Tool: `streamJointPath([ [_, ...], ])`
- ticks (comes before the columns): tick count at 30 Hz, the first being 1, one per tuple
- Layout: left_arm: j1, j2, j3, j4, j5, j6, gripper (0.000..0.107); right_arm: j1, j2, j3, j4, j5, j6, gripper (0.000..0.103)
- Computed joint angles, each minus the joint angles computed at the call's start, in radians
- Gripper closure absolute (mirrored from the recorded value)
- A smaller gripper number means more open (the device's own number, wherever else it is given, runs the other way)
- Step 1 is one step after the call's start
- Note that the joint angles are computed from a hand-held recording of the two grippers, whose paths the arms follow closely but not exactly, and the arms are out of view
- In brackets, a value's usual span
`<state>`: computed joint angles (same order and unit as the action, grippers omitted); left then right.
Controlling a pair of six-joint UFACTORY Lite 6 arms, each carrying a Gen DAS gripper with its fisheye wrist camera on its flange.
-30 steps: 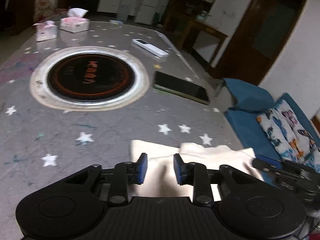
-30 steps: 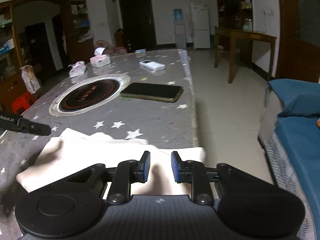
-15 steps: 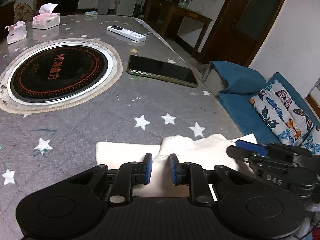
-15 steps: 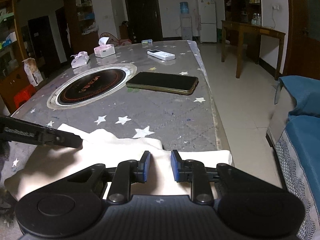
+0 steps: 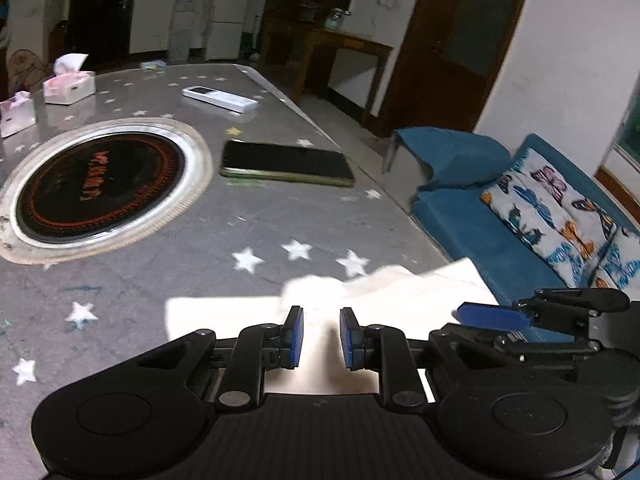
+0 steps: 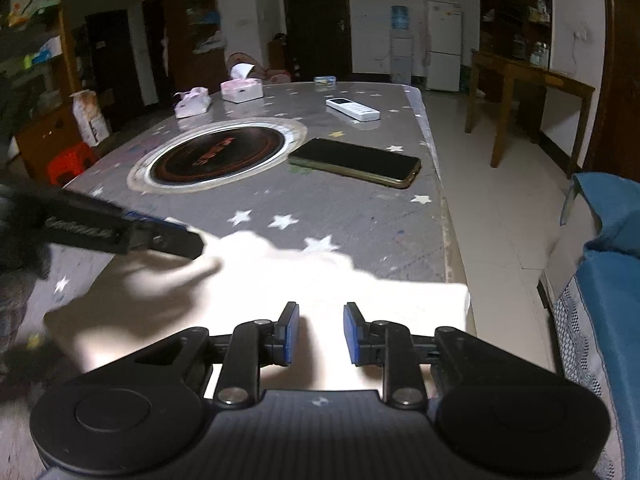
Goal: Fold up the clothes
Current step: 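Lower the folded sweatshirt onto the table with both grippers and release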
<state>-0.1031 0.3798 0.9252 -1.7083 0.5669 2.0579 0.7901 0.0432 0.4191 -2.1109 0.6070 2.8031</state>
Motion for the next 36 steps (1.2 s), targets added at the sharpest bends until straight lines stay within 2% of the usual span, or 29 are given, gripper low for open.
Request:
streamJointPath([
  [3, -0.027, -0.001, -0.025, -0.041, -0.017, 0.049, 0.086, 0.084, -0.086, -0.062, 0.094, 0.001, -0.034, 0.080],
  [8, -0.061, 0.033, -0.032, -0.100, -0.054, 0.105, 0.085, 0.260, -0.165, -0.120, 0.360, 0.032, -0.214, 0.080],
  [12, -0.046, 0.029, -0.042, -0.111, -0.038, 0.123, 0.085, 0.379, -0.195, -0.152, 0.495, 0.084, -0.270, 0.079],
  [16, 0.023, -0.054, -0.105, -0.048, 0.031, 0.111, 0.085, 0.419, -0.233, -0.146, 0.589, 0.116, -0.364, 0.078],
  [21, 0.138, -0.181, -0.236, 0.033, 0.104, 0.182, 0.086, 0.377, -0.230, -0.114, 0.510, 0.111, -0.348, 0.073],
  [24, 0.213, -0.230, -0.307, 0.074, 0.139, 0.243, 0.086, 0.357, -0.171, -0.071, 0.423, 0.099, -0.289, 0.065],
  [29, 0.296, -0.236, -0.387, 0.070, 0.176, 0.380, 0.089, 0.328, -0.058, -0.008, 0.293, 0.070, -0.168, 0.064],
  [32, 0.326, -0.229, -0.395, 0.083, 0.197, 0.378, 0.089, 0.342, 0.015, 0.025, 0.297, 0.061, -0.161, 0.062],
  [36, 0.362, -0.270, -0.405, 0.142, 0.222, 0.314, 0.088, 0.374, -0.002, 0.027, 0.348, 0.078, -0.175, 0.059],
])
